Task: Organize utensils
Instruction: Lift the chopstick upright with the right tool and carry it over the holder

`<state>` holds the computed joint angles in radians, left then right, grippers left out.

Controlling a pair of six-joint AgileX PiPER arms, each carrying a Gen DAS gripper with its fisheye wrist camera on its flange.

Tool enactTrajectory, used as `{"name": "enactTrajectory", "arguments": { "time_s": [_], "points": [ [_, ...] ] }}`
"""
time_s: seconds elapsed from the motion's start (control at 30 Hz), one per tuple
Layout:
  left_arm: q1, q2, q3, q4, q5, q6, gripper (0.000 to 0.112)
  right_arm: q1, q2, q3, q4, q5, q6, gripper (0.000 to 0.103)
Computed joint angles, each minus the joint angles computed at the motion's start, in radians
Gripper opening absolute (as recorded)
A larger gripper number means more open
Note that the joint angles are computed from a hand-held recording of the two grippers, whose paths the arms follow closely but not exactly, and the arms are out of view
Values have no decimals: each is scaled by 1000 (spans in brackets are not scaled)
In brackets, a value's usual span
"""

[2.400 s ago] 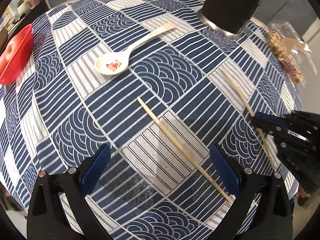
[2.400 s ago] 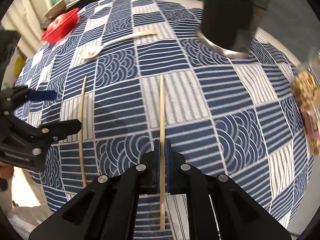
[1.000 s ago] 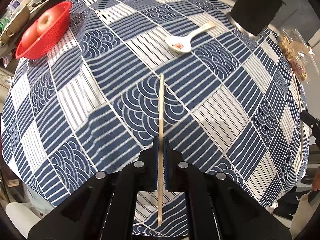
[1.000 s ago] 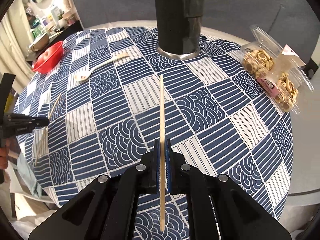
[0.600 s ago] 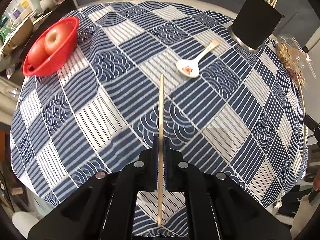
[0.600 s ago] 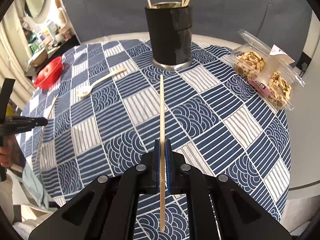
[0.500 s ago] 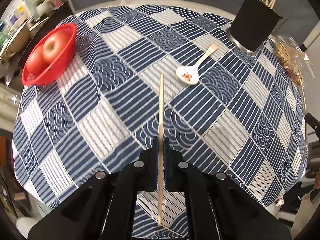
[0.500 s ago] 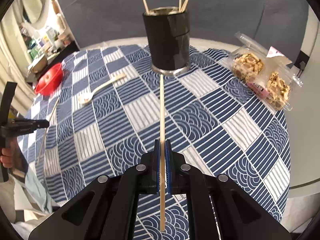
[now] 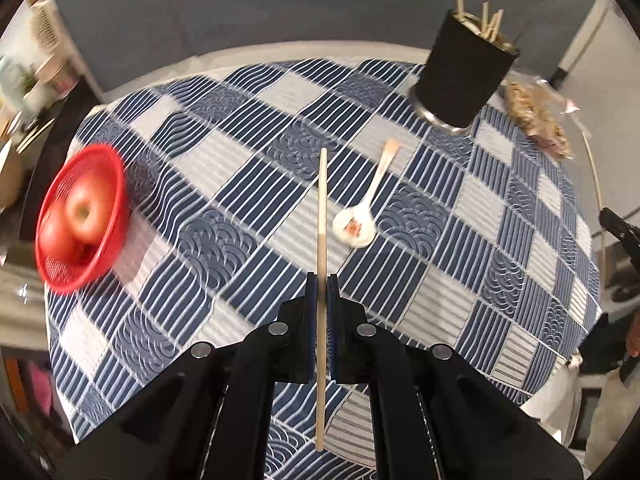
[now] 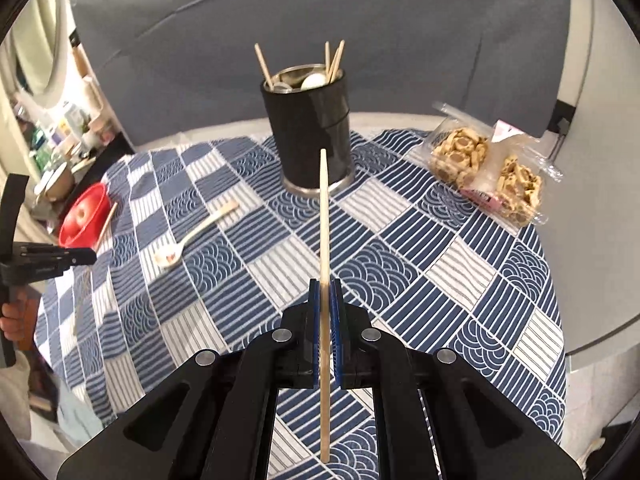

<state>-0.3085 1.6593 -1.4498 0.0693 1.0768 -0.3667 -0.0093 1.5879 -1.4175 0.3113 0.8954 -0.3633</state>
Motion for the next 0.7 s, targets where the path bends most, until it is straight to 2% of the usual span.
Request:
{"name": "enactTrajectory", "arguments": {
  "time_s": [0.2, 0.37, 0.5, 0.7],
  "points": [
    [38, 56, -109, -56, -9, 160, 5, 20, -31, 11, -42, -39, 100, 5],
    [32, 117, -208, -43, 16, 234, 5, 39, -61, 31, -60, -89, 163, 5],
    [28, 155, -289, -56, 26, 288, 5, 86, -87, 36, -155, -122, 240, 5],
    [23, 230, -483, -94, 72, 328, 5, 102, -87, 1, -144, -148, 249, 5]
  ]
}}
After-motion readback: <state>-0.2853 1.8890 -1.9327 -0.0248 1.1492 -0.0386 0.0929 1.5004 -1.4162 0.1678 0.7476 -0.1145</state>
